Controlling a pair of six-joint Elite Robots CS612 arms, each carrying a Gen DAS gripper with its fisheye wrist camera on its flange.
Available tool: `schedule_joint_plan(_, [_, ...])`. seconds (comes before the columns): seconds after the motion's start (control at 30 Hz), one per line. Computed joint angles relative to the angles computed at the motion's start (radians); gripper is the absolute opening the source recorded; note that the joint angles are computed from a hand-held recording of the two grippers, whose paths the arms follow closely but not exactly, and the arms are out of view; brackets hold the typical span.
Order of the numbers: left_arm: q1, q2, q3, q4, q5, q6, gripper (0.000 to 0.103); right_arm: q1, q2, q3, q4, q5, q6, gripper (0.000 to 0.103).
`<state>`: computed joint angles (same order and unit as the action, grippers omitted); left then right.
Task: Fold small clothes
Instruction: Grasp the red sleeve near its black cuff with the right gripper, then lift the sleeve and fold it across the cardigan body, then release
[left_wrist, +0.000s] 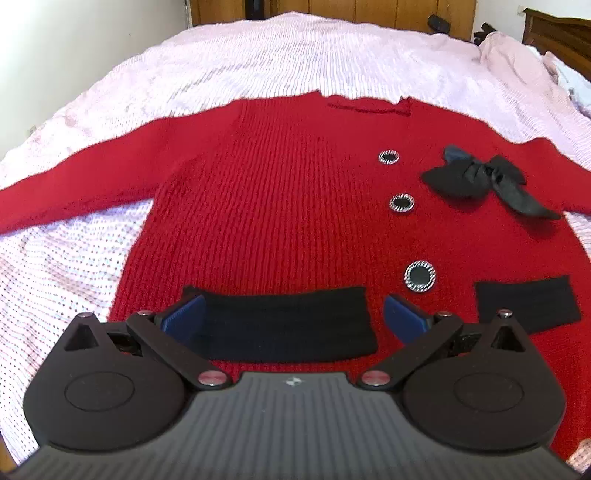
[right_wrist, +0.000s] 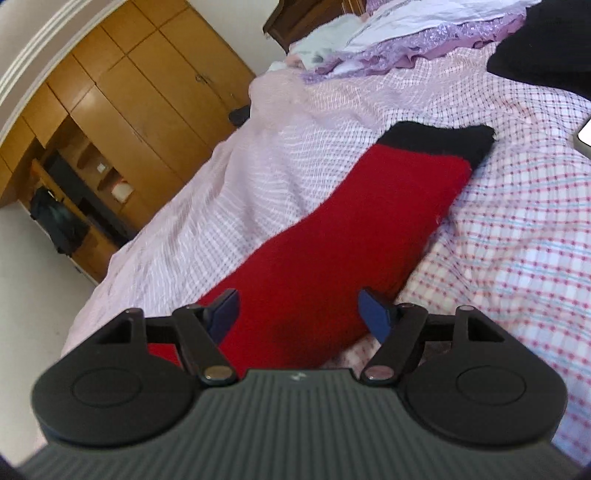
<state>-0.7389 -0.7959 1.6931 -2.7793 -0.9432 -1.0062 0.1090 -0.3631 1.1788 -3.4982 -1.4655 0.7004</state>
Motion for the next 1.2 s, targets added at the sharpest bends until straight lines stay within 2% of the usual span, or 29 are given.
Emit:
schedule_joint_plan(0.1, [0.003,0.005,-0.004,0.014,-0.014,-0.01,0.103,0.008,-0.01,0.004,0.027,-0.039,0.041,0.068])
schedule_joint_plan(0.2, [0.003,0.007,-0.001,0.002,-0.015,-0.012,0.103,0.017,-0.04,0.068,-0.018,-0.065,0.099,0.069])
schedule_joint_plan(0.3, [0.007,0.011,-0.002,-0.007,-0.022,-0.011,0.103,0.023,-0.055,0.11,-0.021,-0.08,0.088,0.067])
schedule_joint_plan(0.5, [0.003,0.018,-0.002,-0.015,-0.01,-0.003,0.103,0.02,-0.016,0.031,0.011,-0.098,0.059,0.067])
schedule_joint_plan(0.63, [0.002,0.019,-0.003,-0.012,-0.007,-0.002,0.103,0.02,0.02,-0.032,0.015,-0.123,0.087,0.066])
schedule_joint_plan(0.73, [0.004,0.019,-0.005,-0.007,-0.014,0.001,0.103,0.018,0.033,-0.054,0.002,-0.129,0.106,0.055])
schedule_joint_plan(0.77, [0.005,0.018,-0.006,-0.006,-0.016,0.001,0.103,0.014,0.036,-0.06,-0.002,-0.127,0.121,0.042])
schedule_joint_plan(0.8, [0.006,0.018,-0.006,-0.006,-0.017,0.002,0.103,0.011,0.037,-0.062,-0.003,-0.12,0.135,0.013])
schedule_joint_plan(0.9, [0.007,0.015,-0.002,-0.013,-0.023,0.005,0.103,-0.006,0.033,-0.043,-0.067,-0.055,0.165,0.012])
schedule_joint_plan(1.03, [0.009,0.01,0.005,-0.027,-0.029,0.004,0.103,-0.006,-0.011,0.03,-0.166,-0.022,0.066,0.012])
schedule_joint_plan(1.2, [0.006,-0.001,0.02,-0.041,-0.023,-0.001,0.103,-0.003,-0.056,0.088,-0.259,0.032,0.045,0.012])
